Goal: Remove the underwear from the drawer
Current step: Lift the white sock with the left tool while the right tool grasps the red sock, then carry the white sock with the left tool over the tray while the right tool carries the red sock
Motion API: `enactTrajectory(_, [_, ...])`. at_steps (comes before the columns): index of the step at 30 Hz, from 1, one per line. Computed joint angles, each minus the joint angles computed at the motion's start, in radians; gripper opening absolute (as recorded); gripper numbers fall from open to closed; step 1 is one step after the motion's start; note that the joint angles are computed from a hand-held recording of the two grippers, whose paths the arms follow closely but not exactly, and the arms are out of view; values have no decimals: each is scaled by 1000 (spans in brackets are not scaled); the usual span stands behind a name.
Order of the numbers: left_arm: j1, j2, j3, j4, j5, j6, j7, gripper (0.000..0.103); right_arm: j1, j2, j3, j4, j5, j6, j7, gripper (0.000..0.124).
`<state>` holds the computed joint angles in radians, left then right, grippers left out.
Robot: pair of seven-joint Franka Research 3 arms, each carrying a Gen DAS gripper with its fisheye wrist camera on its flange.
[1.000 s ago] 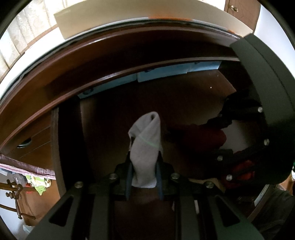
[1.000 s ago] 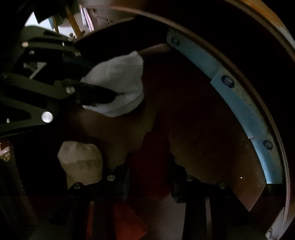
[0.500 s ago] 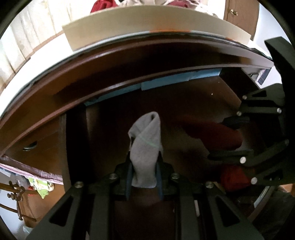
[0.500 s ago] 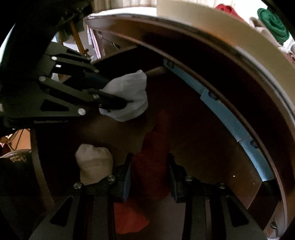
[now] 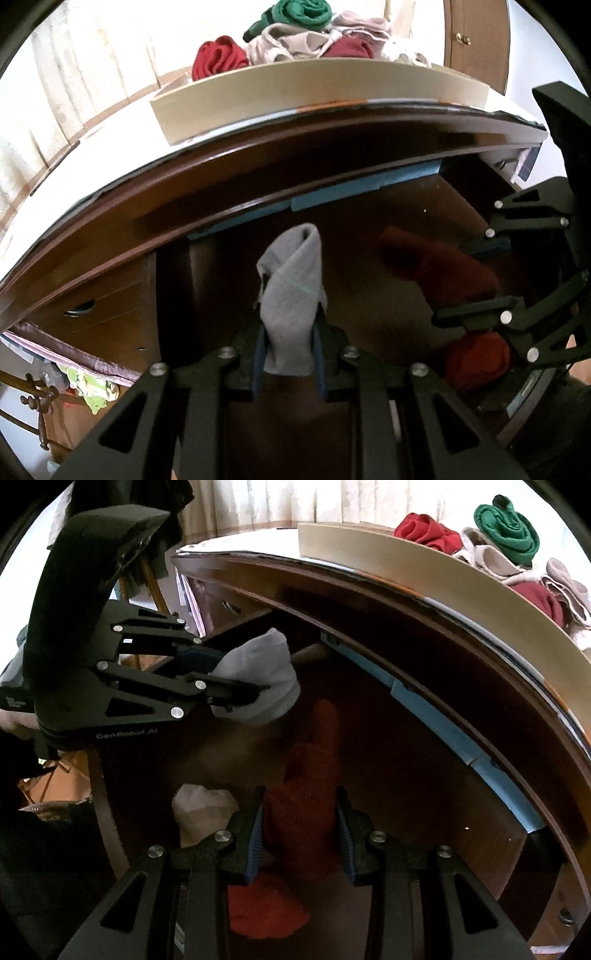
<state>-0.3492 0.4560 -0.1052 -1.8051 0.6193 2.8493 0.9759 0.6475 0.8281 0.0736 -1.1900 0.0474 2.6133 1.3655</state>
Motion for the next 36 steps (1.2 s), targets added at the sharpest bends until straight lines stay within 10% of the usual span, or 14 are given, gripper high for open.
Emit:
enactTrajectory(19, [-108,-62,168,-60,411,109,-460,20,-32,-159,34,-299,79,328,-40,37])
enactTrajectory(36, [-58,-96,109,-45,896,82,-918,20,-57,-190,74,-386,137,496,-91,37])
